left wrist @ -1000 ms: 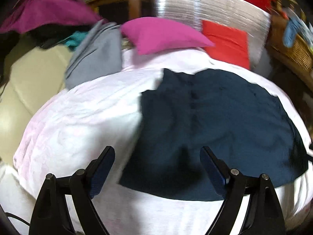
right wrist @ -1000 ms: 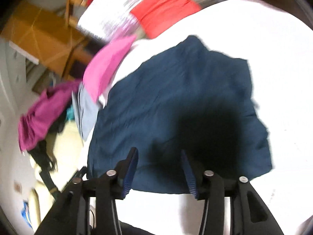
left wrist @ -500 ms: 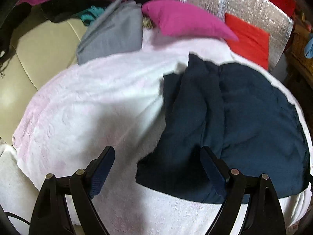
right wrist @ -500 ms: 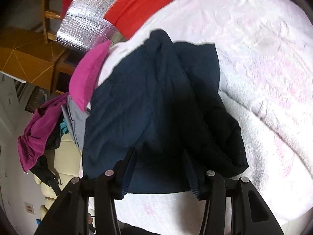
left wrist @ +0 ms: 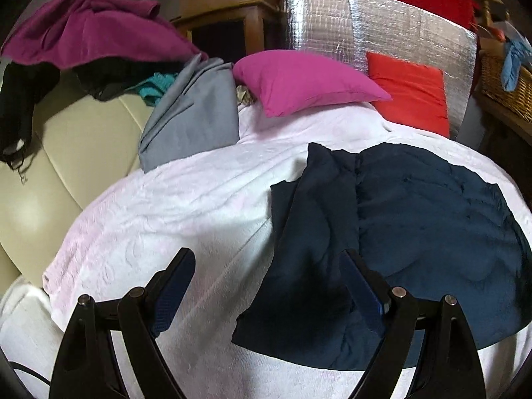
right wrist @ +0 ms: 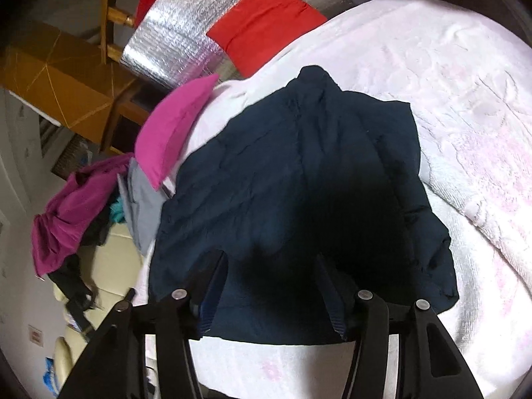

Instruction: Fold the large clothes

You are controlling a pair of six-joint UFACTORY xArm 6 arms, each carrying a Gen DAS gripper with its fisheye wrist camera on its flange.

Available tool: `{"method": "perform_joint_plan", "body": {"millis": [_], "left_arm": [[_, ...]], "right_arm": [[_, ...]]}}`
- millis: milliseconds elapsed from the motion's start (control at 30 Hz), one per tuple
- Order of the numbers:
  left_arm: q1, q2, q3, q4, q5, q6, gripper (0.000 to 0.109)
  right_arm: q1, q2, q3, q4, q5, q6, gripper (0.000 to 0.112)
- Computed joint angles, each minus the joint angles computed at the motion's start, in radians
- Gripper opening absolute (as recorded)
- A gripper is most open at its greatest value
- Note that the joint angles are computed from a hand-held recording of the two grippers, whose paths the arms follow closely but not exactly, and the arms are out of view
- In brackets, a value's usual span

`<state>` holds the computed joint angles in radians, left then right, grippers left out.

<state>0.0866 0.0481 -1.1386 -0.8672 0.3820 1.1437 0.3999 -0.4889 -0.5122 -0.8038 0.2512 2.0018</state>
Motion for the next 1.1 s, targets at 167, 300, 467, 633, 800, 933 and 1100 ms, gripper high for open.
{"method": "perform_joint_plan", "body": {"millis": [167,300,467,633,800,933,1100], "left_arm": [[-0.013,-0.004,0.01,-0.013,-0.026,0.038,0.089],[-0.019,-0.006,0.016,-0.025,-0.043,0.063,0.089],[-0.024,-0.004,0.022,-0.019,-0.058,0.078,0.089],[-0.017,0.011,0.004,0.017,-0.027,0.045,0.089],[0.027,0.06,-0.096,0.071,0.207,-0.056,0.089],[0.049,0.126,-0.198,0.102,0.38,-0.119,0.089],[0.073,0.236,-0.35,0.119,0.576,-0.223,0.09]], "right_arm": [[0.015,0.069,-0.024,0.164,0.019,-0.2,0.057],[0.003,0.049,0.008,0.181,-0.025,-0.228,0.058],[-0.027,-0.031,0.078,0.146,-0.095,-0.193,0.058],[-0.05,-0.179,0.136,-0.056,-0.047,-0.021,0.068],[-0.114,-0.344,0.256,-0.085,-0.059,0.067,0.073],[-0.173,-0.466,0.376,0.075,-0.104,-0.032,0.076],[-0.195,-0.457,0.428,0.242,-0.171,-0.167,0.077]]}}
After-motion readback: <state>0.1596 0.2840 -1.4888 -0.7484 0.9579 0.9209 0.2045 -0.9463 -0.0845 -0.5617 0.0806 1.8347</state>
